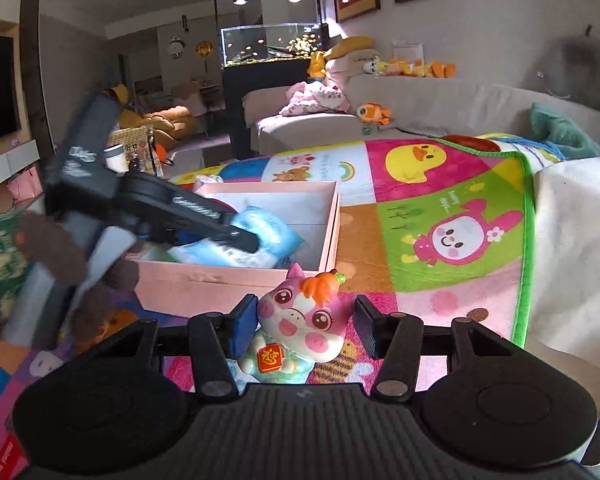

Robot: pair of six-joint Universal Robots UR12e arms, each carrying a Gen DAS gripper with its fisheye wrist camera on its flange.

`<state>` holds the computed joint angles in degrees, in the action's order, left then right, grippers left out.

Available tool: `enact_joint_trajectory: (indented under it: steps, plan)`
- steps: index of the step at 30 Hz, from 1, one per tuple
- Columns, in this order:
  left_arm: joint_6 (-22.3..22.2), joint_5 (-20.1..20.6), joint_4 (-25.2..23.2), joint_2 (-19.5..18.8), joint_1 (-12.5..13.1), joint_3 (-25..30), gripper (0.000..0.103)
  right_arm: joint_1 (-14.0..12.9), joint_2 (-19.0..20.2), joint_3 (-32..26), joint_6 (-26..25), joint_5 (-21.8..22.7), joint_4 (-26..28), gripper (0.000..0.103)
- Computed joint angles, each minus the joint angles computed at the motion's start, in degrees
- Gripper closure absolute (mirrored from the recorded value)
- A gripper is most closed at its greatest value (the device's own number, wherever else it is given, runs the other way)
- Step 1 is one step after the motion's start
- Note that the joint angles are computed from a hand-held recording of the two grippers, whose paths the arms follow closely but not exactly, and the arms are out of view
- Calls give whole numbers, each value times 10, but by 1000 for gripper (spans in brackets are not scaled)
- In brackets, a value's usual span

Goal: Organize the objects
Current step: 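Drop the tissue pack and cat figurine into the pink box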

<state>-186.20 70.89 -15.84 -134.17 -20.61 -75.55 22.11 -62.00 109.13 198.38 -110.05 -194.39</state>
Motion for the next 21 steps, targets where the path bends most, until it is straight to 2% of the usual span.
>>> enact_joint_trajectory:
  steps: [6, 9, 13, 16, 18, 20, 21]
  plan:
    - [-52, -27, 105, 40, 25, -69, 55, -5, 16, -30, -22, 11, 3, 51]
    - [-61, -38, 153, 64, 37, -116, 55, -9, 27, -57, -41, 13, 13, 51]
    - [-37, 11, 212, 85, 43, -167, 55, -12, 55, -107, -80, -1, 36, 51]
    - [-34, 56, 239, 95, 51, -193, 55, -18, 70, -136, -78, 9, 81, 51]
    - [-36, 84, 248, 98, 57, -203, 55, -19, 72, -145, -66, 14, 121, 49]
    - [-48, 107, 238, 101, 64, -209, 55, -16, 73, -145, -60, 11, 137, 46]
    - [-55, 111, 225, 103, 69, -210, 55, -14, 70, -141, -58, 10, 138, 40]
